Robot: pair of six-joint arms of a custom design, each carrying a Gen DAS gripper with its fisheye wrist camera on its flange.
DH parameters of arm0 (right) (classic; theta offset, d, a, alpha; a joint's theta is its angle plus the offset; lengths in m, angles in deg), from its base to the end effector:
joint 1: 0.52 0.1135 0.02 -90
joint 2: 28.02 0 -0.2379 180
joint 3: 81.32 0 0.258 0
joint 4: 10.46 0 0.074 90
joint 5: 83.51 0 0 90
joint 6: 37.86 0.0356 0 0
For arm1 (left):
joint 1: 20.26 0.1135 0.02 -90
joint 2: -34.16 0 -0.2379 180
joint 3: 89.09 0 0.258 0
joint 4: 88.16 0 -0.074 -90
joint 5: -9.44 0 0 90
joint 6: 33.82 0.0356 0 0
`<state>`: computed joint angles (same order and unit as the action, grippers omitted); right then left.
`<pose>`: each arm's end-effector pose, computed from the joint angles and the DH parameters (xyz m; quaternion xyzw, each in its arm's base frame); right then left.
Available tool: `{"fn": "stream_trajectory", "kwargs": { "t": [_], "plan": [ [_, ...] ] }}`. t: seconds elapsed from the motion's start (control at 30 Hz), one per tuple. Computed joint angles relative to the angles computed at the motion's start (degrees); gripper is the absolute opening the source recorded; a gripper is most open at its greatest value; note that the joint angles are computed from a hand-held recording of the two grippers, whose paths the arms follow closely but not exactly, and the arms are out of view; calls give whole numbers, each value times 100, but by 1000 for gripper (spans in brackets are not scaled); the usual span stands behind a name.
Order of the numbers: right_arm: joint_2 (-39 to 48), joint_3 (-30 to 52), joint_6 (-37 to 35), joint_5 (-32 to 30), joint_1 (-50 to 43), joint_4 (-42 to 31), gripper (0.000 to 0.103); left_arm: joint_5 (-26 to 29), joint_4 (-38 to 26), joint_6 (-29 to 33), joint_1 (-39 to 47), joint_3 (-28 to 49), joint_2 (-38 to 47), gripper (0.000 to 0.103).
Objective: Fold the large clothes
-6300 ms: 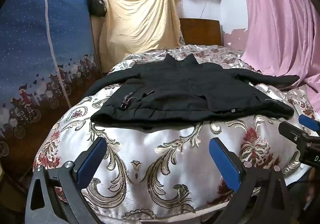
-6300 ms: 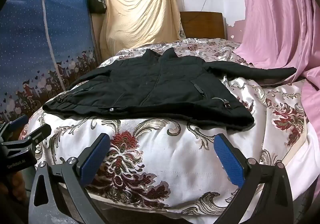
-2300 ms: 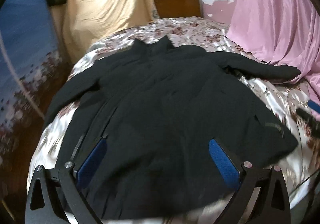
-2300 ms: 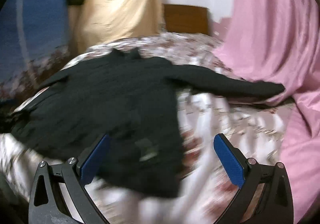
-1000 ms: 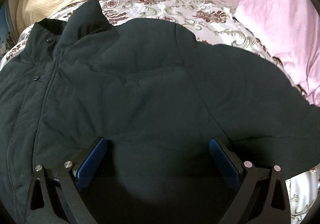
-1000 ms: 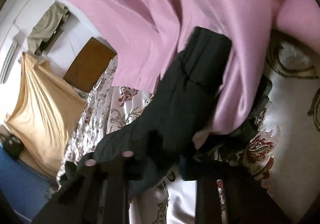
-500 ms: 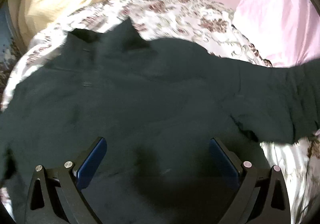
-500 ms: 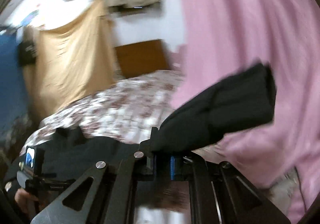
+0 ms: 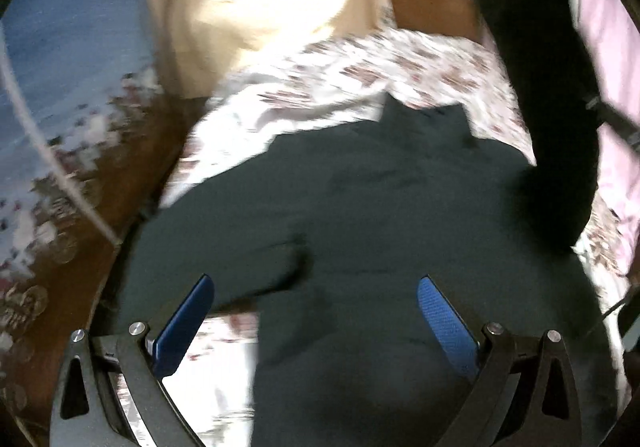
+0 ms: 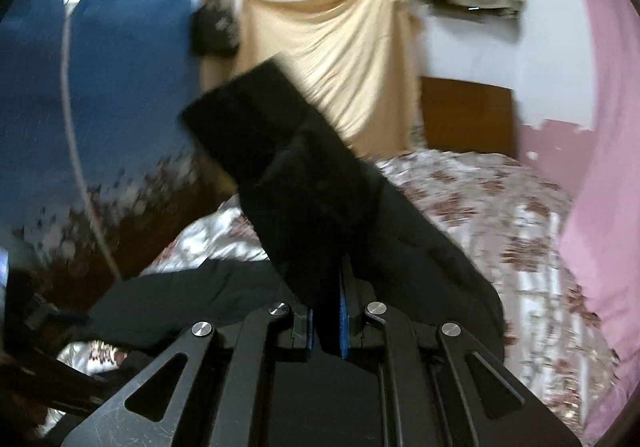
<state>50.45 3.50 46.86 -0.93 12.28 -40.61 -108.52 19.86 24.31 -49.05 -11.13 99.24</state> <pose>0.3197 0.0773 0.3310 -0.1662 0.8200 0.0898 0.5402 0.2056 -0.0939 0.2963 -0.0895 0.9332 0.0704 0.3407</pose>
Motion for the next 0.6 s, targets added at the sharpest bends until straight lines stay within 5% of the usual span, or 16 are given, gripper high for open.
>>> {"fn": "stream_trajectory", "kwargs": {
  "t": [0.2,0.33,0.43,0.5,0.6],
  "plan": [
    [1429,187,82,1079,1260,151,9,522,545,594,1153,-1129,-965,103],
    [2283,389,67,1198,1643,-272,12,733,968,759,1481,-1497,-999,103],
    [2520,427,-161,563,1448,-624,42,765,1371,680,1384,-1611,-822,103],
    [2316,233,-290,-105,1167,-628,73,718,1714,650,1259,-1564,-514,103],
    [1604,-388,-539,-1141,461,-622,78,553,2204,603,1035,-1343,179,103]
  ]
}}
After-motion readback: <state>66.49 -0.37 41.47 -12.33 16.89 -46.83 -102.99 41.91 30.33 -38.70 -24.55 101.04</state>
